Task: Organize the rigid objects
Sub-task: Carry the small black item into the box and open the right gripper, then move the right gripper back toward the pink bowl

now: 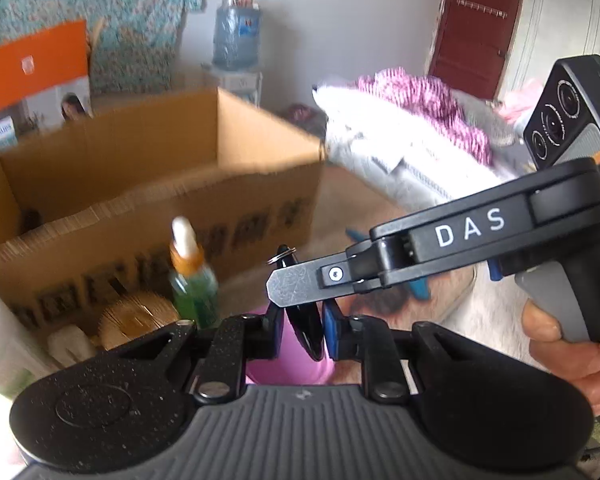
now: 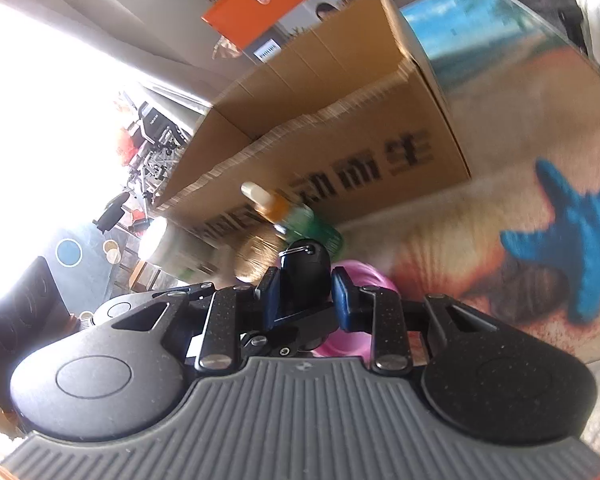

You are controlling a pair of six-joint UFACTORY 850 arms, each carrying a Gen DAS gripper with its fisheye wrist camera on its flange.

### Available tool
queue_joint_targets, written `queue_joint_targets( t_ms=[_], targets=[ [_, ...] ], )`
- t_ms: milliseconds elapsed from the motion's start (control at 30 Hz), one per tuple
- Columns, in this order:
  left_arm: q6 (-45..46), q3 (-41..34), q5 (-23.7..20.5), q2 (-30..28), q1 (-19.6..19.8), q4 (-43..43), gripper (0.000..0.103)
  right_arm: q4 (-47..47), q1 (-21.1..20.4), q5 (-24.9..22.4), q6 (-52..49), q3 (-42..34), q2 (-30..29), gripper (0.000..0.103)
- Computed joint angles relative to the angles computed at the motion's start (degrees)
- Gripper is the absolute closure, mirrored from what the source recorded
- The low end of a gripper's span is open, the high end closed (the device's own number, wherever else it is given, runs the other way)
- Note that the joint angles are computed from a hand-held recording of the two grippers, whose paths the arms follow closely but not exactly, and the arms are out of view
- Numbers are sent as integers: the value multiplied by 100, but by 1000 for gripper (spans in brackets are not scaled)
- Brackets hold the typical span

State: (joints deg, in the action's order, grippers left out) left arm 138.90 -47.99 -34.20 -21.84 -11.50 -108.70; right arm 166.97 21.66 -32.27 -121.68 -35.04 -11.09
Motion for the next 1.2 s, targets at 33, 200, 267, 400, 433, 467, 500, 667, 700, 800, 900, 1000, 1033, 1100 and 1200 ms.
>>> queue_joint_targets(
  t_ms=[33,200,267,400,433,467,500,667,700,800,900,1000,1033,1100,1200],
  targets=[
    [33,12,-6,122,33,-50,82,14,14,58,-84,-49,82,76],
    [-82,-219,87,459,231,-225,82,-443,-44,208,-244,-647,154,76],
    [-236,-442,216,423,295,-241,82,-895,-117,286,-55,-1047,-12,76],
    [-2192,-1345,741,1,406,1258,82,-3200,-411,547,1948,-2209,-684,76],
    [-2791,-1586,842,-156,408,1731,82,-3800,-460,602,2548,-2531,-908,76],
    [-3391,-1848,908,-354,431,2227,82,-4400,-511,635,3147,-2857,-1170,76],
    [-3990,-2117,923,-572,449,2716,82,-4999,-560,617,3747,-3165,-1425,76],
    [-6989,-3257,656,-1494,541,5353,82,-7482,-753,104,6745,-4575,-2656,75],
    [-7505,-3413,655,-1611,515,5813,81,-8025,-765,18,7345,-4824,-2830,75],
    [-8042,-3488,839,-1689,518,6314,76,-8851,-761,-144,8397,-5326,-3210,74],
    [-7719,-3430,762,-1637,583,5930,66,-8553,-797,-238,8317,-5356,-3282,73],
    [-7047,-3095,1090,-1386,527,5320,60,-7951,-849,-227,7829,-5100,-3118,71],
    [-6822,-3044,1183,-1342,497,5135,57,-7712,-867,-228,7596,-4949,-3011,71],
    [-6279,-2868,1231,-1179,508,4650,54,-7178,-920,-247,7053,-4573,-2740,70],
    [-5144,-2510,1181,-852,567,3617,49,-6323,-1030,-299,6143,-3918,-2251,69]
  ],
)
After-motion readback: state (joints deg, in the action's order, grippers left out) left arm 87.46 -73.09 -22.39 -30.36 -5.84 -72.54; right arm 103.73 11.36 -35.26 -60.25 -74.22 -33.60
